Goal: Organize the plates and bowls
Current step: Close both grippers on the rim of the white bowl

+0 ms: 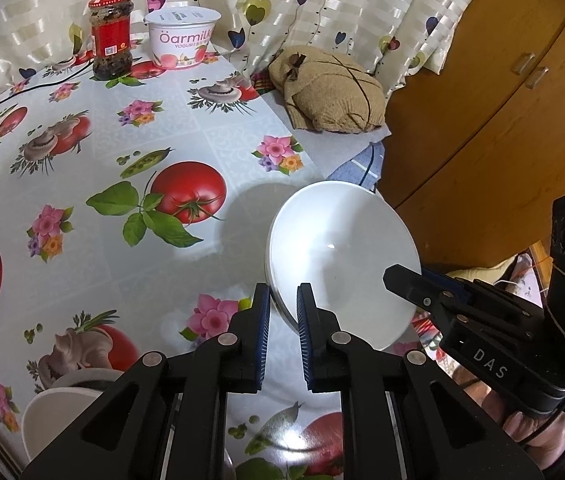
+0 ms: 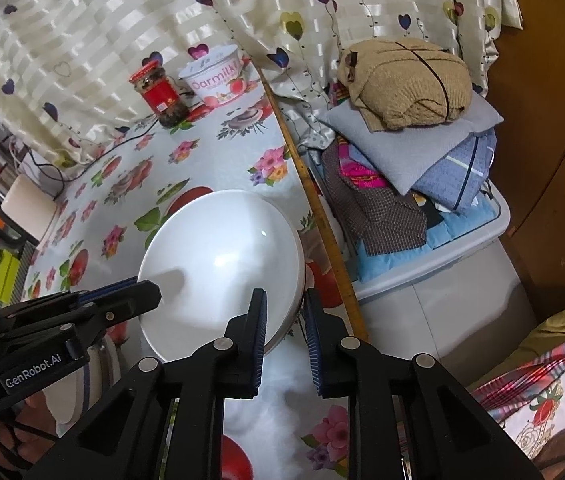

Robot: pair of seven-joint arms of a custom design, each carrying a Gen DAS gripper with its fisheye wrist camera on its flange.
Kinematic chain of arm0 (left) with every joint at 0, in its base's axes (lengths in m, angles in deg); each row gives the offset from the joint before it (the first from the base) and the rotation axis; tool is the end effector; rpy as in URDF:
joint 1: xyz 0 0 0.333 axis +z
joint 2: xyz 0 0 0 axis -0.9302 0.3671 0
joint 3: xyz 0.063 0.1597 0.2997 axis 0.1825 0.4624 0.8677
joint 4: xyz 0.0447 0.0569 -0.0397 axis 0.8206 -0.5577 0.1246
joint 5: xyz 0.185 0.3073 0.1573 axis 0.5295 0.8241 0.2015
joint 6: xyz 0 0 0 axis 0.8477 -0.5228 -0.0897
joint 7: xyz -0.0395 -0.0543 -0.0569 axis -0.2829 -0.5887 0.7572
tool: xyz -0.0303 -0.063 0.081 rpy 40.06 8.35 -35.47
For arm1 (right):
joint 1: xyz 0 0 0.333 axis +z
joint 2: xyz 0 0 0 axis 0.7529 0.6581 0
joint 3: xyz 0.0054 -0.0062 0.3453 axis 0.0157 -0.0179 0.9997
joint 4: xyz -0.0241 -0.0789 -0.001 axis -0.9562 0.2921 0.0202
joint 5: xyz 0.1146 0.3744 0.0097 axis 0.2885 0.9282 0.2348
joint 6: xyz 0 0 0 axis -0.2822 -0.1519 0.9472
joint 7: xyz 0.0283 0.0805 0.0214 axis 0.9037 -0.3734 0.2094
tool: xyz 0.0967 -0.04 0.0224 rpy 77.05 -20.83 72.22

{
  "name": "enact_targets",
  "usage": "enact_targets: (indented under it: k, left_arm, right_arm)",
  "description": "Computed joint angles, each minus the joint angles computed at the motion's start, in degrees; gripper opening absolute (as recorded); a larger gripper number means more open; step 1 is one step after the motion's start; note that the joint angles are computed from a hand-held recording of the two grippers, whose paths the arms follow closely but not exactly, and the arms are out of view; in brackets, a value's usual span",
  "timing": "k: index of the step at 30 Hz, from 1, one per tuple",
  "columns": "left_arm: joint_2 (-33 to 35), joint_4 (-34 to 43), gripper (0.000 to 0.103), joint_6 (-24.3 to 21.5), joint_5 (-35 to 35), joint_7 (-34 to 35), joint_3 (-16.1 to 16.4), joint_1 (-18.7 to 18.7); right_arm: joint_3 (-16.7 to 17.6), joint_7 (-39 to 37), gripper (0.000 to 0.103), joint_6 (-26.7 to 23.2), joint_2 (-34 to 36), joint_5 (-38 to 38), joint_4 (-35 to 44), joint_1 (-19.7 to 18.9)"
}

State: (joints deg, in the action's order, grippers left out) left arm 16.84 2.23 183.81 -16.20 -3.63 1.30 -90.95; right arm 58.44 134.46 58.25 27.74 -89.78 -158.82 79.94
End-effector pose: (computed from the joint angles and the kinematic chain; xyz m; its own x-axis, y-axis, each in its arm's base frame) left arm 0.7150 -0.4057 0.5256 -0.3830 -0.8744 0.2978 -0.8669 0.2289 -0.4427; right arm 0.6483 0.3983 0.4992 -0.0972 -0.9503 -0.2959 -0.8173 0.2459 -0.5211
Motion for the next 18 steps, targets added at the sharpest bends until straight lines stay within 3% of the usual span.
enact_targets:
  k: [18]
  left_arm:
    - [-9.1, -13.5, 0.014, 7.4, -0.3, -0.9, -0.4, 2.1]
  right_arm:
    - [-0.2, 1.1, 0.019, 0.5, -2.1, -2.8, -0.1, 1.6]
